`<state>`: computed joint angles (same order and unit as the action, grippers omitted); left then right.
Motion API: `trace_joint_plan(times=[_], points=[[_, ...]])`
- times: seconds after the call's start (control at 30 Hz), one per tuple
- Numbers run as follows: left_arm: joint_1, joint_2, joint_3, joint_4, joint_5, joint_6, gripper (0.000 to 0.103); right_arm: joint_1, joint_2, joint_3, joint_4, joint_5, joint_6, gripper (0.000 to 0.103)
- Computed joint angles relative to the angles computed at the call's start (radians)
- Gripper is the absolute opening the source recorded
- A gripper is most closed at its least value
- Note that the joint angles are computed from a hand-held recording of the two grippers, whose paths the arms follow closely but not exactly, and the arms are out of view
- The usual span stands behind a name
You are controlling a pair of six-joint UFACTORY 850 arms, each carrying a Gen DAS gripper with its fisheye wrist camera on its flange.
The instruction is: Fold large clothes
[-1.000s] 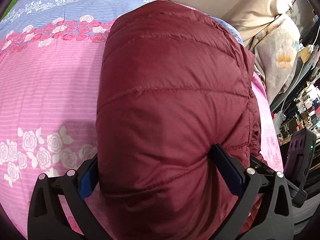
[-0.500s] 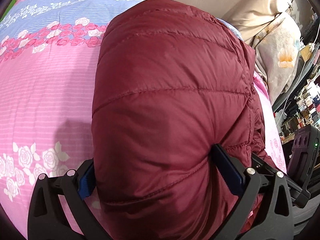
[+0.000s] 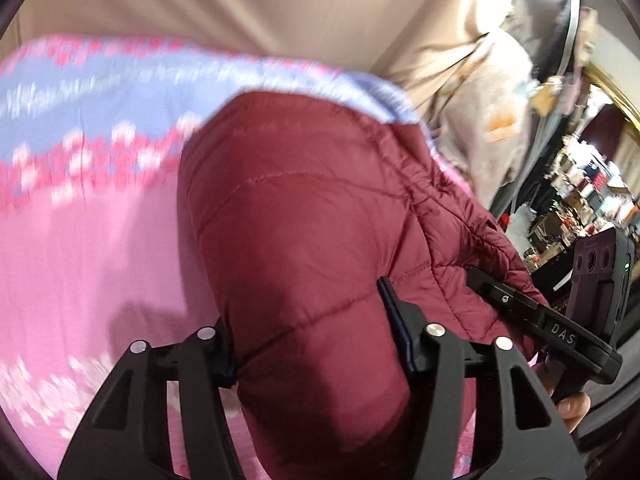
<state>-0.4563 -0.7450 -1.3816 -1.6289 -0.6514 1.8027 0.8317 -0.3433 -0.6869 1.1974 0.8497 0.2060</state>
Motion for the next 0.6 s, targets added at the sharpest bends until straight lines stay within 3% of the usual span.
trace_joint_plan(times=[0.13,0.3,0.47,0.6], points=[[0.033,0.078,0.059,-0.099,-0.091,0.145,0.053,0.073,0.040,-0.043,0.145,0.122,-0.200,0.019],[0.084,0.179,0.135,-0.280,-0.201,0.378,0.053,0.124,0.064,-0.107,0.160,0.290,-0.379,0.019],[0.134,0.227,0.157,-0.428,-0.282,0.555,0.053,0.105,0.040,-0.166,0.007,0.386,-0.429,0.020],[0.166,0.201,0.115,-0.518,-0.328,0.664,0.055,0.034,0.004,-0.226,-0.149,0.361,-0.410,0.021]])
